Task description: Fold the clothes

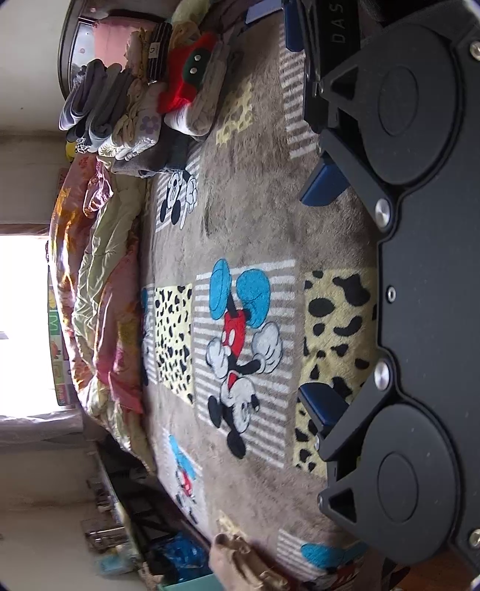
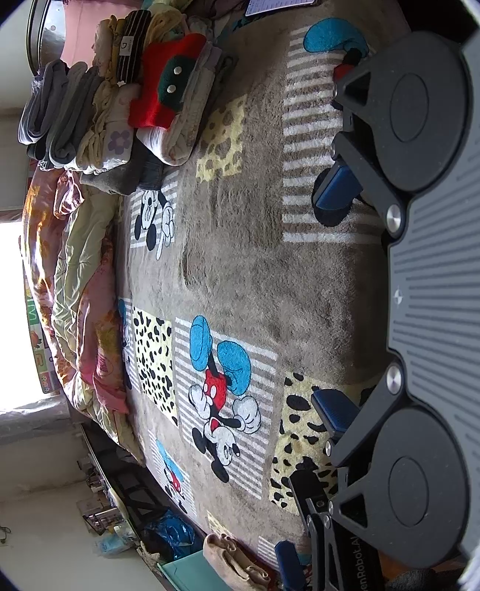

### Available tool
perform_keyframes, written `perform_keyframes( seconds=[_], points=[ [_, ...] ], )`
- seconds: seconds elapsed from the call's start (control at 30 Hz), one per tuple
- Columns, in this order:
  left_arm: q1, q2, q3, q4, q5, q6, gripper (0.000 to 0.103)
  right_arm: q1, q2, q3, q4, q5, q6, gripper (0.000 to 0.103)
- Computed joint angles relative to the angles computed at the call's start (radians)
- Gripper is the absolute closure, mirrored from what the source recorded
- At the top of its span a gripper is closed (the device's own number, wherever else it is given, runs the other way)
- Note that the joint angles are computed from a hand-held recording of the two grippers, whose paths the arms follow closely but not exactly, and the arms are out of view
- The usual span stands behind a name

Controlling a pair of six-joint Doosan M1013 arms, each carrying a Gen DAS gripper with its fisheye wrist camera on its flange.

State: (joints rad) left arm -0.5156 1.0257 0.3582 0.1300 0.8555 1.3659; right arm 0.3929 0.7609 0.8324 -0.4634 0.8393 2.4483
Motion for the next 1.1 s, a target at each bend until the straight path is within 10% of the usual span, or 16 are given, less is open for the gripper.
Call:
perform_keyframes(
  seconds=[1.1],
  points=[
    [-0.004,-0.012,0.033,0.039,-0.032,0.009,0.000,0.001,0.004,-0.009,-0.014,0.021,0.000,0.000]
  ],
)
